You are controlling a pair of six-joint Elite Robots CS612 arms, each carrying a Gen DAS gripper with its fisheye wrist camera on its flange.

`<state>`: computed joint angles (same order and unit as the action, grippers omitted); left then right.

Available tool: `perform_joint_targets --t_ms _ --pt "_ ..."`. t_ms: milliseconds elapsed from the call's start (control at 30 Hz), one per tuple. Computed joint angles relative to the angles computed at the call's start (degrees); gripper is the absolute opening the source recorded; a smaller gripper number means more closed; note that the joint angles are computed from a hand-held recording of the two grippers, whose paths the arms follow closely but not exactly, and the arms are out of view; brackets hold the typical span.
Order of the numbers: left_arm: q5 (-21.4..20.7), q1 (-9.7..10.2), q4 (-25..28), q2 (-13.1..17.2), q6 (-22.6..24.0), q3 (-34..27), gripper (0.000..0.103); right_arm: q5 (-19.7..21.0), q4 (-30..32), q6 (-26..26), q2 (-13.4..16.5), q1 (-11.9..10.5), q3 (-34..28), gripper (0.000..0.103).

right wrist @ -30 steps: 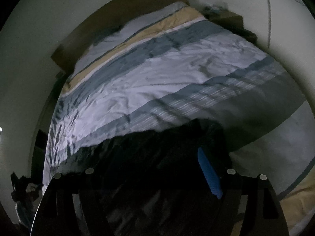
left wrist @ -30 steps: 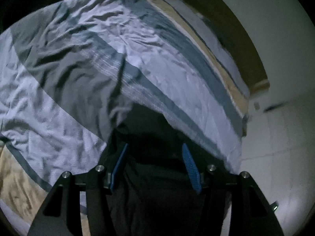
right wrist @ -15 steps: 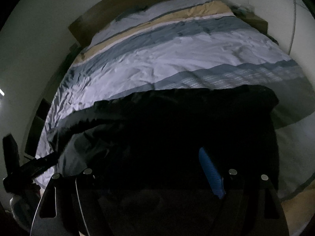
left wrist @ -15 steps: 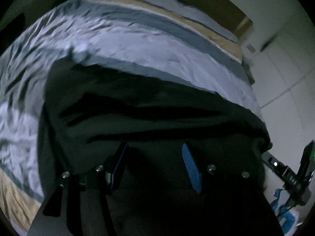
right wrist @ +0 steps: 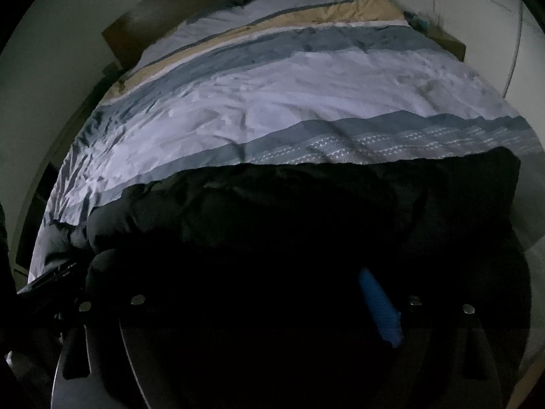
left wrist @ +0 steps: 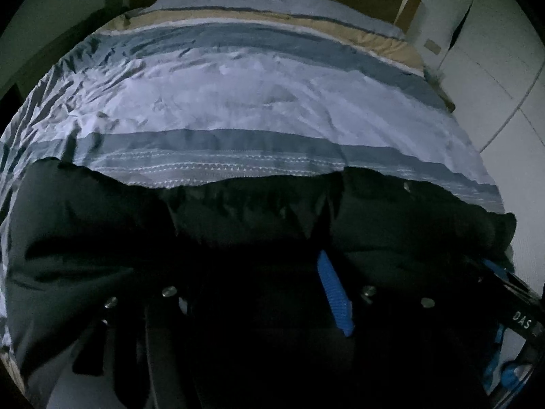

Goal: Fold large clothes
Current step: 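Press and smooth the black jacket flat on the duvet with both grippers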

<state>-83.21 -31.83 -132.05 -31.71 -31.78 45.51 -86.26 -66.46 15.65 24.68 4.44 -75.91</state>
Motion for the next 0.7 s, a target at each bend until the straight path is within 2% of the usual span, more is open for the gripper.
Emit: perform_joint_targets --t_ms 133,267,400,500,633,700 --pt "-0.91 0.66 5.85 4.22 0.0 -7.49 0.06 0.02 -0.89 0.19 -0.59 -0.32 3.29 0.094" --pt "-3.47 1.66 8.1 6.81 0.31 -11.88 0.065 1.13 -1.24 -0.58 -1.11 -1.35 5.42 0.094" --pt "-6.39 3.02 7.32 7.19 1.55 -12.14 0.069 -0.39 -0.72 -1.95 -0.83 -2.7 4.95 0.094" --pt "-7.38 3.77 7.03 7.14 0.0 -11.84 0.072 -2.28 0.73 -0.65 -0.28 -4.2 4.07 0.094" --pt "-6.89 4.72 8.5 7.35 -3.19 -12.33 0.075 -4.57 3.59 0.98 -0.17 -5.71 3.96 0.094" --pt "-5.27 4.97 10.4 7.15 -4.14 -12.69 0.075 -5.32 5.03 1.7 -0.28 -6.15 3.69 0.093"
